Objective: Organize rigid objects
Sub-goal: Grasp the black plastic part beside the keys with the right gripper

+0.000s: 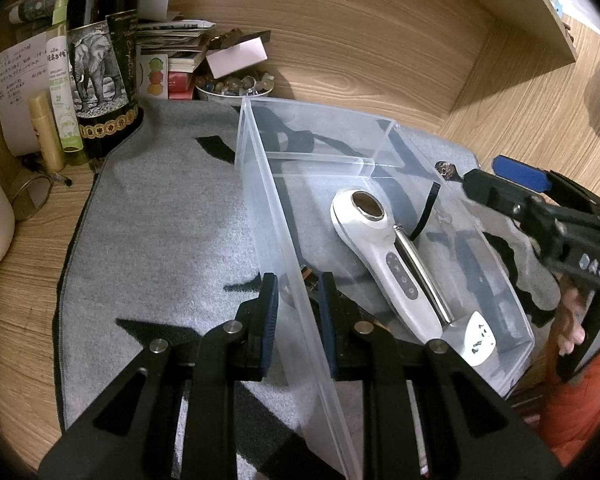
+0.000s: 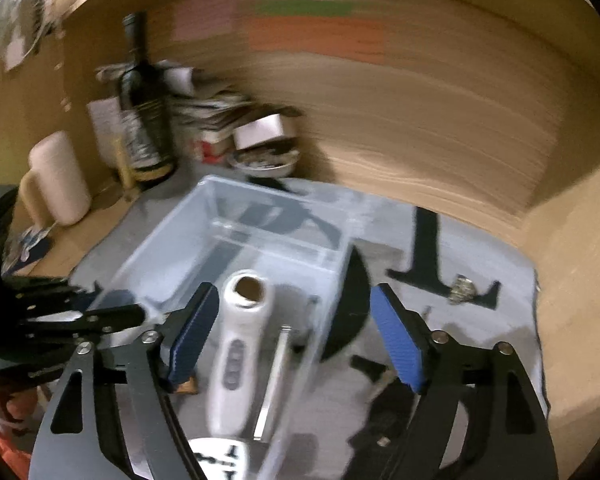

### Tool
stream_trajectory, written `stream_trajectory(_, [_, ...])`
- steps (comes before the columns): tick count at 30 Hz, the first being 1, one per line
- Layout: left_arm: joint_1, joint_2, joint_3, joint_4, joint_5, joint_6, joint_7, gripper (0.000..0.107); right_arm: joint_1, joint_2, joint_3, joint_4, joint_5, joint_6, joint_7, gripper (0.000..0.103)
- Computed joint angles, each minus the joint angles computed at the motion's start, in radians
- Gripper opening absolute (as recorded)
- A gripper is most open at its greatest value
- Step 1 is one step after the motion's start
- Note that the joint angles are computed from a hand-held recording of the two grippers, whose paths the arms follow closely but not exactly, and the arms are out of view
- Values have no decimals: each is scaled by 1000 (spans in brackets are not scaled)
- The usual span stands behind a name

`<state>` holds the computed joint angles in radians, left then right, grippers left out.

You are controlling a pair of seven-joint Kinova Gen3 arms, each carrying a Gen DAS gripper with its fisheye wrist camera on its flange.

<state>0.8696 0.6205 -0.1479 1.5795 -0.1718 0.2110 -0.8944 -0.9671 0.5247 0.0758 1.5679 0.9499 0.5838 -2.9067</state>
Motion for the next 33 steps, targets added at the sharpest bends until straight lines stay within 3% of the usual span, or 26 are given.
stream_trajectory(9, [-1,0,1,0,-2,0,1,19,38,-25,8,63,-5,68,-117,80])
stream_trajectory(15, [-3,-1,3,2,-2,-1,0,19,97,-23,-37,89,-69,96,-91,80])
stream_trajectory(25, [4,2,-6,1,-6,-1,3,19,100,-39,-50,182,-118,24,-120,79])
stream_trajectory(31, [4,2,-7,2,-5,-4,5,19,116,-26,-64,182,-182,-1,-49,65])
stream_trajectory(33, [-1,1,-3,3,-4,-5,3,19,128,-15,-69,171,-220,-1,-8,52])
